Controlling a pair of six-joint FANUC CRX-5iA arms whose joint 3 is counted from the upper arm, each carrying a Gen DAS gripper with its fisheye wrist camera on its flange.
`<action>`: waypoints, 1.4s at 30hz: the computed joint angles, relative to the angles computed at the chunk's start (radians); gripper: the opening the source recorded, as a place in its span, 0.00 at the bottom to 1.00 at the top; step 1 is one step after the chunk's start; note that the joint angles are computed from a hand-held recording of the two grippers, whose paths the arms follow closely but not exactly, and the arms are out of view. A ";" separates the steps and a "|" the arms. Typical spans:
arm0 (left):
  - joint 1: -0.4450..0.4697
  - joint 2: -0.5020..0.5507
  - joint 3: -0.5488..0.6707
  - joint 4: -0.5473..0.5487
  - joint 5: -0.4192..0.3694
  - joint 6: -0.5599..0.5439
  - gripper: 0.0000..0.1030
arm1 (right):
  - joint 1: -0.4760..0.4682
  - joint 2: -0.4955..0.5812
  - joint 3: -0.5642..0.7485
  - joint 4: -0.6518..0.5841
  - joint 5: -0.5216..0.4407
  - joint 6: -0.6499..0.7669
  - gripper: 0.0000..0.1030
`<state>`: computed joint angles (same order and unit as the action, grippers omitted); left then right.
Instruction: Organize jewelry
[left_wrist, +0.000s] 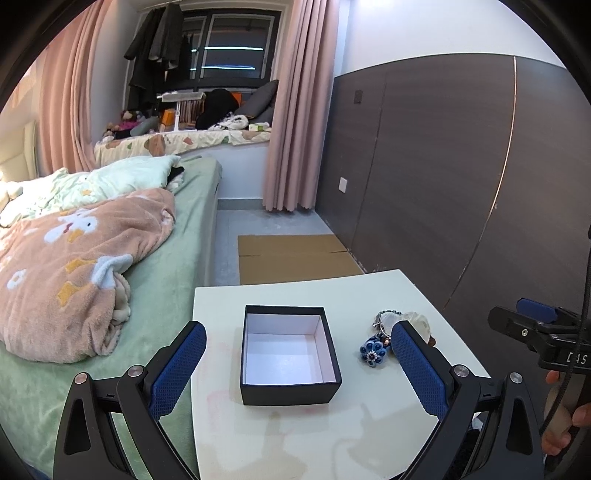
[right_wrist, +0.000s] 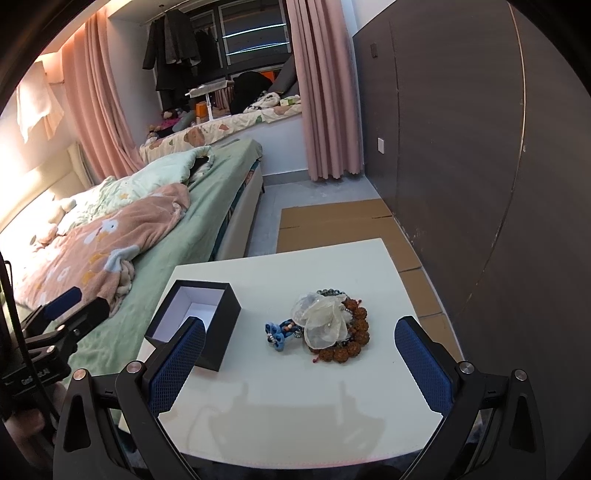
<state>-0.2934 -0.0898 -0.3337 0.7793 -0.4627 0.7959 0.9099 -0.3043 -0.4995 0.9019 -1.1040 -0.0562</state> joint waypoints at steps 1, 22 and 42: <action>-0.001 0.001 0.001 -0.004 0.003 0.003 0.97 | 0.002 0.001 0.001 0.001 -0.004 -0.002 1.00; -0.031 0.080 0.069 -0.028 -0.024 0.039 0.97 | -0.071 -0.061 -0.047 -0.032 0.075 -0.093 1.00; -0.100 0.225 0.173 0.016 -0.099 -0.019 0.85 | -0.291 -0.081 -0.050 -0.302 0.268 -0.029 0.74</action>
